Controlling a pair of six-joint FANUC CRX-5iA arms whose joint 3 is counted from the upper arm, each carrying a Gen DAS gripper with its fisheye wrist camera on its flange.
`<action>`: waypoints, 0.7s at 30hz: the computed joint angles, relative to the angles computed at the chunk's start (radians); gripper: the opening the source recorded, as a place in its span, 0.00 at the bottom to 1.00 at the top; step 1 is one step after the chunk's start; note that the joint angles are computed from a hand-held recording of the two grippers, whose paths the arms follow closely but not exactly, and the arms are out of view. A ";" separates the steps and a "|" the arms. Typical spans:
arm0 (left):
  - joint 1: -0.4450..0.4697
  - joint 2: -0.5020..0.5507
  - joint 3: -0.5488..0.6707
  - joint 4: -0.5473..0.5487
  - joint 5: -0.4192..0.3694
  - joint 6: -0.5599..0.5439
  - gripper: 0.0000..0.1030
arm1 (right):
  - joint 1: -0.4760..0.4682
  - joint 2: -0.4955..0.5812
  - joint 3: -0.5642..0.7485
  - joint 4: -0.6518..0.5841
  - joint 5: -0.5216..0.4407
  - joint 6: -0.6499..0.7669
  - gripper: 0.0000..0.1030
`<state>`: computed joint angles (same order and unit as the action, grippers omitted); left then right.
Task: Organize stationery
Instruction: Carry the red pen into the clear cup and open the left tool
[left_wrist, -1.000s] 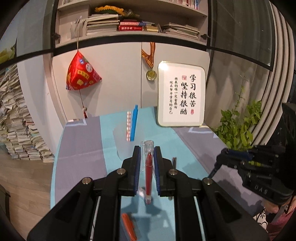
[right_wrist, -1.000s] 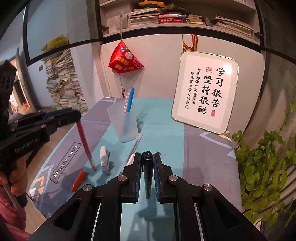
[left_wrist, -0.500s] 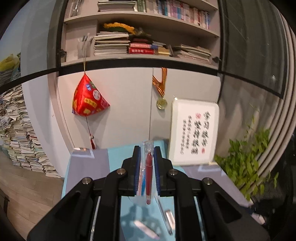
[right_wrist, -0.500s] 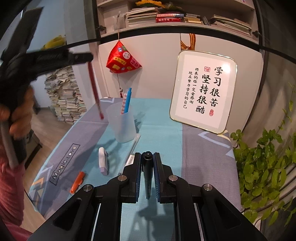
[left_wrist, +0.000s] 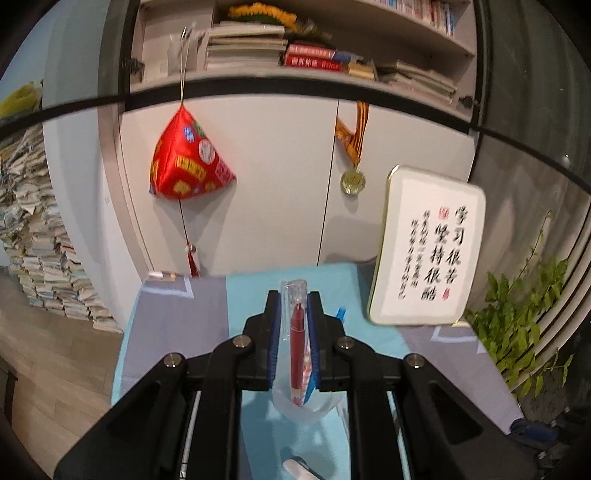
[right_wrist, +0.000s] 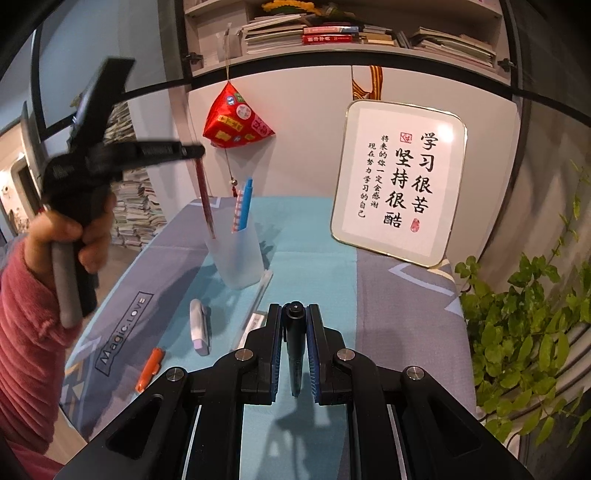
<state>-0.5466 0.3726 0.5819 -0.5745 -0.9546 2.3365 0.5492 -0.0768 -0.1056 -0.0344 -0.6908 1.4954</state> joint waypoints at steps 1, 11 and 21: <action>0.006 0.003 -0.007 0.013 0.001 -0.001 0.12 | 0.002 0.000 0.001 0.002 0.001 -0.001 0.13; 0.018 0.008 -0.049 0.058 0.008 -0.010 0.12 | 0.018 0.008 0.022 0.016 0.012 -0.008 0.13; 0.008 -0.003 -0.074 0.049 0.002 -0.006 0.12 | 0.042 0.015 0.047 0.047 0.032 -0.027 0.13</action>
<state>-0.5383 0.3691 0.5081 -0.5258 -0.9527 2.3309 0.5916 -0.0622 -0.0581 0.0127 -0.6588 1.4685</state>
